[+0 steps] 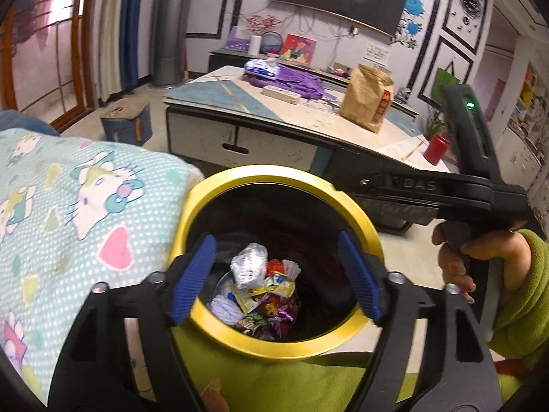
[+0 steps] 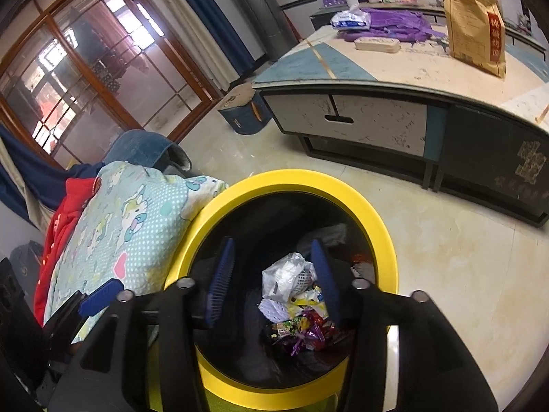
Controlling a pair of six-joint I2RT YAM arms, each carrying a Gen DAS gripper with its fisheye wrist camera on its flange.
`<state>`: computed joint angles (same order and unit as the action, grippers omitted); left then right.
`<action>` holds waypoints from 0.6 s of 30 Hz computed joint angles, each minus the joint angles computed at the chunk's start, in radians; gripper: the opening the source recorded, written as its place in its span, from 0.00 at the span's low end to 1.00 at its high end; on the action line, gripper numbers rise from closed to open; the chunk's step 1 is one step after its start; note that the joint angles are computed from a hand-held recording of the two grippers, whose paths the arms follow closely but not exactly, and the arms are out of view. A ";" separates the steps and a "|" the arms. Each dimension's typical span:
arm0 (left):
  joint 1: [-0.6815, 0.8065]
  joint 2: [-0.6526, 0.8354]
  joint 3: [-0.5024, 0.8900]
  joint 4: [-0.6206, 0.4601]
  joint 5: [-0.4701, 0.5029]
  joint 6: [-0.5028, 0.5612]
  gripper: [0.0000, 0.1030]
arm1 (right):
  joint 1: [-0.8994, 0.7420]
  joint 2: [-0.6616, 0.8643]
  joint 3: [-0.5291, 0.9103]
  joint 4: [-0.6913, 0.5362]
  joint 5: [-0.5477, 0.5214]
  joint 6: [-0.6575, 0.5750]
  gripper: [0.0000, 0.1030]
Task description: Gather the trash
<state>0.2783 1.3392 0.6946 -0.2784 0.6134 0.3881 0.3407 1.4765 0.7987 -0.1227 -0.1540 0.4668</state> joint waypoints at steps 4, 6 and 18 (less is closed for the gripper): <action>0.054 -0.014 0.014 -0.033 0.012 -0.005 0.84 | 0.044 -0.033 0.006 -0.008 0.062 -0.011 0.67; 0.087 -0.024 0.023 -0.047 0.029 -0.006 0.89 | 0.072 -0.048 0.009 -0.010 0.091 -0.013 0.73; 0.330 -0.077 0.075 -0.099 0.064 -0.024 0.89 | 0.336 -0.128 -0.001 0.087 0.333 -0.056 0.94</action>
<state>0.6079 1.2618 0.7693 -0.3778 0.6776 0.3643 0.6769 1.3486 0.7979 -0.0354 0.1792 0.4106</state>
